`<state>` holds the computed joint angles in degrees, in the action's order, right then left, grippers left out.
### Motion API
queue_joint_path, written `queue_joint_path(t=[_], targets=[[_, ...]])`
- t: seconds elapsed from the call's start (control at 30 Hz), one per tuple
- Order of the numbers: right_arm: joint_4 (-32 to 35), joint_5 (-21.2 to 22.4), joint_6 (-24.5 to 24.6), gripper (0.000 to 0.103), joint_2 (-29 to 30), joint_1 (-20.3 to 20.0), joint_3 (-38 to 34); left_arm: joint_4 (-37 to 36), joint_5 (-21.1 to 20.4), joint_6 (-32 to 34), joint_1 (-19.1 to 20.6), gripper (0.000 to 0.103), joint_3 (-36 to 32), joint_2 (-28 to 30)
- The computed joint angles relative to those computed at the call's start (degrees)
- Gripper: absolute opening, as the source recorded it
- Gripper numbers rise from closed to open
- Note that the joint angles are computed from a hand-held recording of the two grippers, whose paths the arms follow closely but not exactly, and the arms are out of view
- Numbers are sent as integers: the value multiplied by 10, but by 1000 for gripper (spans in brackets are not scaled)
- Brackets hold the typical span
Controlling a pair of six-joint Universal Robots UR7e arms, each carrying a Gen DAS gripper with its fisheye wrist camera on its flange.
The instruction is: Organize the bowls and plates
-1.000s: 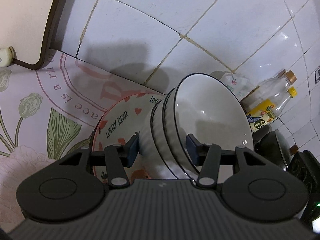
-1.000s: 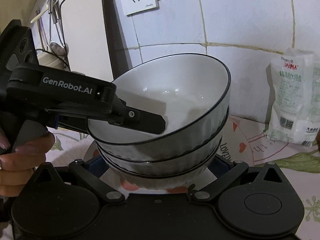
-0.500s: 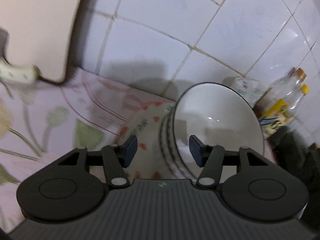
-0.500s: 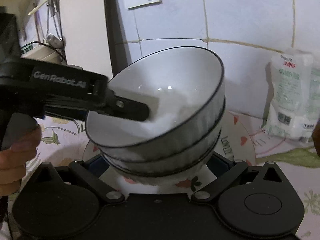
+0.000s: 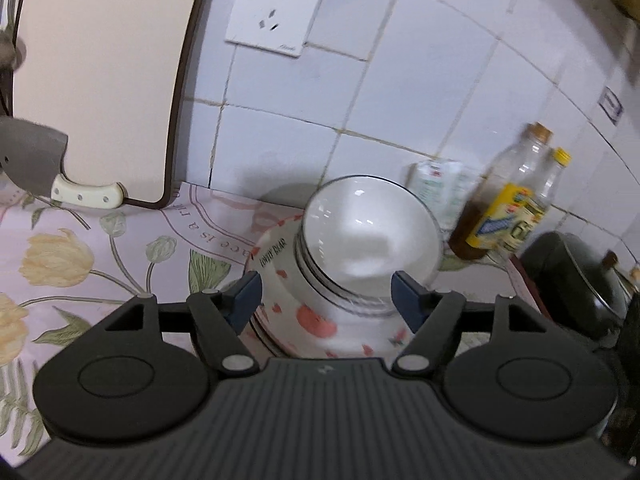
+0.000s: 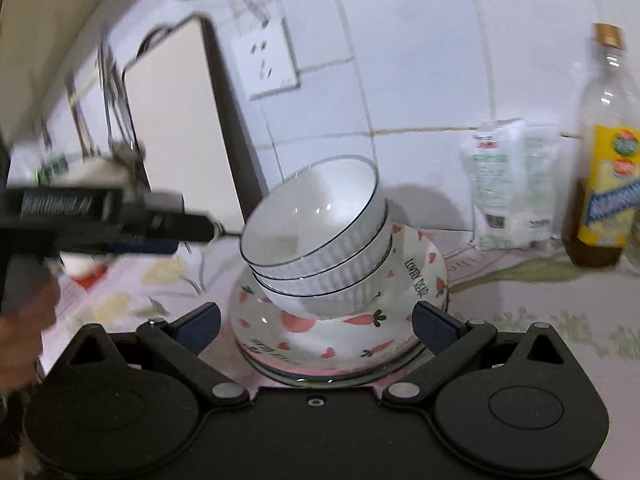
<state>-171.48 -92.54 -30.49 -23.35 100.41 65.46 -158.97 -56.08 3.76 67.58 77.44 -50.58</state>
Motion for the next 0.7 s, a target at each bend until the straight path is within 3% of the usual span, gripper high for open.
queue_joint_path(t=[0.13, 0.37, 0.47, 0.57, 0.7], targets=[[-60, 12, 22, 103, -33, -1, 62, -24, 10, 23, -23, 76, 54, -37], [-204, 9, 6, 103, -71, 3, 164, -97, 16, 61, -54, 80, 166, -112], [-247, -4, 15, 103, -85, 8, 200, -109, 24, 66, -65, 80, 205, -139], [-290, -26, -12, 103, -99, 21, 237, -135, 30, 72, -74, 80, 241, -160], [-335, -84, -33, 103, -107, 40, 272, -185, 52, 92, -82, 86, 284, -177]])
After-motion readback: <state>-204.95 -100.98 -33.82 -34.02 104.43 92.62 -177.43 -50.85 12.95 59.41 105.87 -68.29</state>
